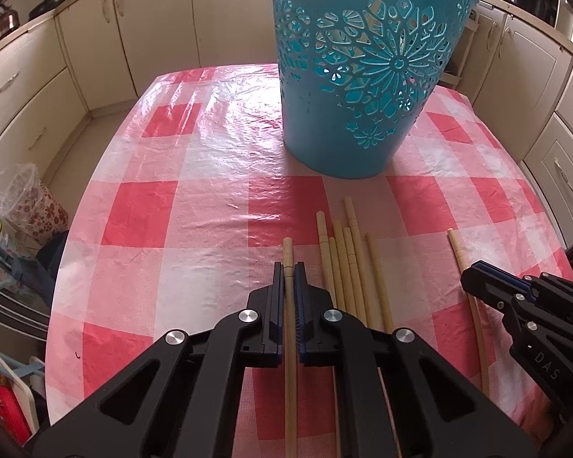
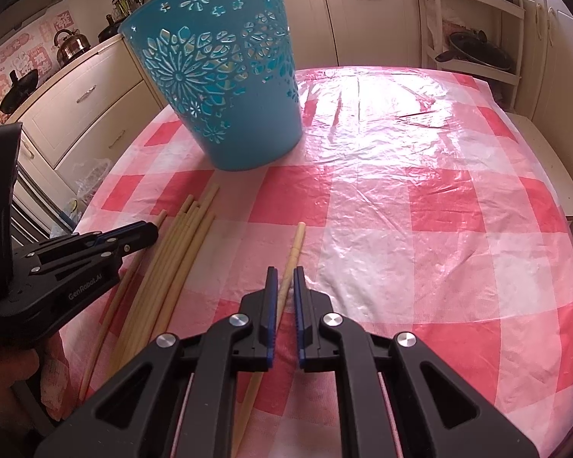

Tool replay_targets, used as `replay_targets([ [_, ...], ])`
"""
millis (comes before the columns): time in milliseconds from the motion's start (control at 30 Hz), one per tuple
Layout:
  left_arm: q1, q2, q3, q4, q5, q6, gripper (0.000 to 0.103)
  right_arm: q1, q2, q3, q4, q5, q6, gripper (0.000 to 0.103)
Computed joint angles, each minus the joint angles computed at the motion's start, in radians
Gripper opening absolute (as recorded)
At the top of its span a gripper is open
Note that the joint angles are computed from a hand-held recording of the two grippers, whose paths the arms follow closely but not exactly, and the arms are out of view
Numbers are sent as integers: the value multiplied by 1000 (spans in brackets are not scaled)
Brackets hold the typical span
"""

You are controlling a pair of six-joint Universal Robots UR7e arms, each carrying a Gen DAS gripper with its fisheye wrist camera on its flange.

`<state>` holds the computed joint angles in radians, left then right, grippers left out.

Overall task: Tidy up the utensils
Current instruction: 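Lift the stick with the left gripper and release it into the teal bin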

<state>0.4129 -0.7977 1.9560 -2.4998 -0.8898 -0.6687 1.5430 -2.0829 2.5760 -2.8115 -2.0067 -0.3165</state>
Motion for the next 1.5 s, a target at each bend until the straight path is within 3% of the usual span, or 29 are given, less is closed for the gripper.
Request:
replay_targets([
  [467, -64, -113, 51, -112, 30, 10, 5, -6, -4, -1, 4, 10, 1, 9],
  [767, -120, -149, 23, -431, 41, 182, 5, -7, -4, -1, 4, 16, -4, 12],
  [1033, -100, -6, -184, -660, 54, 417, 5, -8, -2, -1, 3, 27, -5, 15],
  [1500, -3, 263, -522, -896, 72, 617, 5, -27, -13, 0, 13, 66, -13, 21],
])
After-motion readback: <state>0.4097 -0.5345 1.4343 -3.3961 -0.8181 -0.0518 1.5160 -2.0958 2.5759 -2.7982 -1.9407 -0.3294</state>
